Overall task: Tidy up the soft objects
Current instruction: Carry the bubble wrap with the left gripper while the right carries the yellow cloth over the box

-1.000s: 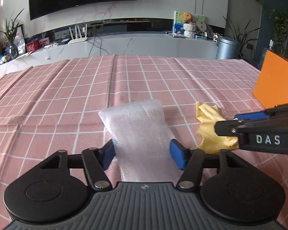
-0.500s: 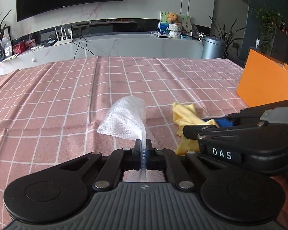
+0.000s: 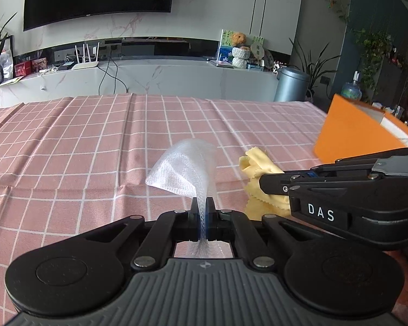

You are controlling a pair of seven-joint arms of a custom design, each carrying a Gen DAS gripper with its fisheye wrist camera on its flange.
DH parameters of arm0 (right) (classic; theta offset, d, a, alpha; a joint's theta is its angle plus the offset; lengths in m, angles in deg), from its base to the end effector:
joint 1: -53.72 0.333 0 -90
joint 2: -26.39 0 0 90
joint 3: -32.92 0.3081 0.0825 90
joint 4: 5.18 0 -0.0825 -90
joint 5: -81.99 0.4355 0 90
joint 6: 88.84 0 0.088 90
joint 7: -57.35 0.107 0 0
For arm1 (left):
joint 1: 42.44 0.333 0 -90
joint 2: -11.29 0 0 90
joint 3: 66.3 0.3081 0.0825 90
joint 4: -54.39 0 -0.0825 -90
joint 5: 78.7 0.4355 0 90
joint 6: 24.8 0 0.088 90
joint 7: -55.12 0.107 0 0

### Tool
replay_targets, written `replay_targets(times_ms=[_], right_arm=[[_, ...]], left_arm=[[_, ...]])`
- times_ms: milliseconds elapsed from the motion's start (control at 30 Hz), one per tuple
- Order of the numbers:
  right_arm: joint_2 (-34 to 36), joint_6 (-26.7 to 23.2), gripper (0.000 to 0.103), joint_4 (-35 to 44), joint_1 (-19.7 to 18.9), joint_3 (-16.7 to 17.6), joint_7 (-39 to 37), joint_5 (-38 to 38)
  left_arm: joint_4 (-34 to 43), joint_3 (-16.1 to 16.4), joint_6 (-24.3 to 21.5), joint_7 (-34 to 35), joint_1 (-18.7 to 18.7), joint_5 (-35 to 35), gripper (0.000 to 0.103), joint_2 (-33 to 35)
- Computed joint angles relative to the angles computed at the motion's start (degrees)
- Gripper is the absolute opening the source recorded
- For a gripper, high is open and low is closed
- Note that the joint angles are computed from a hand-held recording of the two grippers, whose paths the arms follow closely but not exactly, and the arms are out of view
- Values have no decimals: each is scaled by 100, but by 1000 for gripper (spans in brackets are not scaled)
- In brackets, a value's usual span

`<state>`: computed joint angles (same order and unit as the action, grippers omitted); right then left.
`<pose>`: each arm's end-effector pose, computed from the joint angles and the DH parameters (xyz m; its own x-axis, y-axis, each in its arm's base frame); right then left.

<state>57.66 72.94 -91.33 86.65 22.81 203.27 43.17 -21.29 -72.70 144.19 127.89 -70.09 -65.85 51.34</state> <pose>0.7020 0.3581 0.4037 0.0661 -0.9974 -0.0303 -0.6285 -0.0181 -0.7776 0.6921 -0.4528 0.4094 -0.4642 -0.8788 0.1110 -0.5692 0.1999 -0.7976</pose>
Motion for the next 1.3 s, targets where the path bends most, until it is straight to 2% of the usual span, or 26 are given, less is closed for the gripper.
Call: replay_targets(times_ms=[67,133,333,533,767,900,1100,1233,1300], right_arm=[[-195,10,3,-187,146,-144,254,-192],[-421,3,3,-409,287,-275,619,-522],[-1225,-171,3,-1195,442,-290,1696,-1590],[-2013,-654,3,-1948,386,-57,2605,-2413],[-2995,-1096,3,-2866,52,391,3211,-3037],[-3695,-1281,3,-3491,-244,637,3046,-3101],[-4746,-1395,3,-4349,-721,755,1995,-2442],[-5243,-1480,3,-4702,-947,663,1034,-1732],[-5365,-1529,3,-4788,-1019,581,522,-1325]], left_arm=[[-127,-29,93,0,0,-4,2,-114],[-286,90,161,-74,-113,96,2,-265],[-751,-46,307,-108,-75,117,2,-702],[-1116,-368,510,90,51,-83,2,-1006],[-1352,-834,565,566,217,-420,2,-1239],[-1181,-1290,498,1051,392,-730,2,-1175],[-332,-2018,40,2008,539,-1402,2,-646],[741,-1998,-576,2426,167,-1584,2,-38],[1467,-1959,-1024,2614,-78,-1664,2,375]])
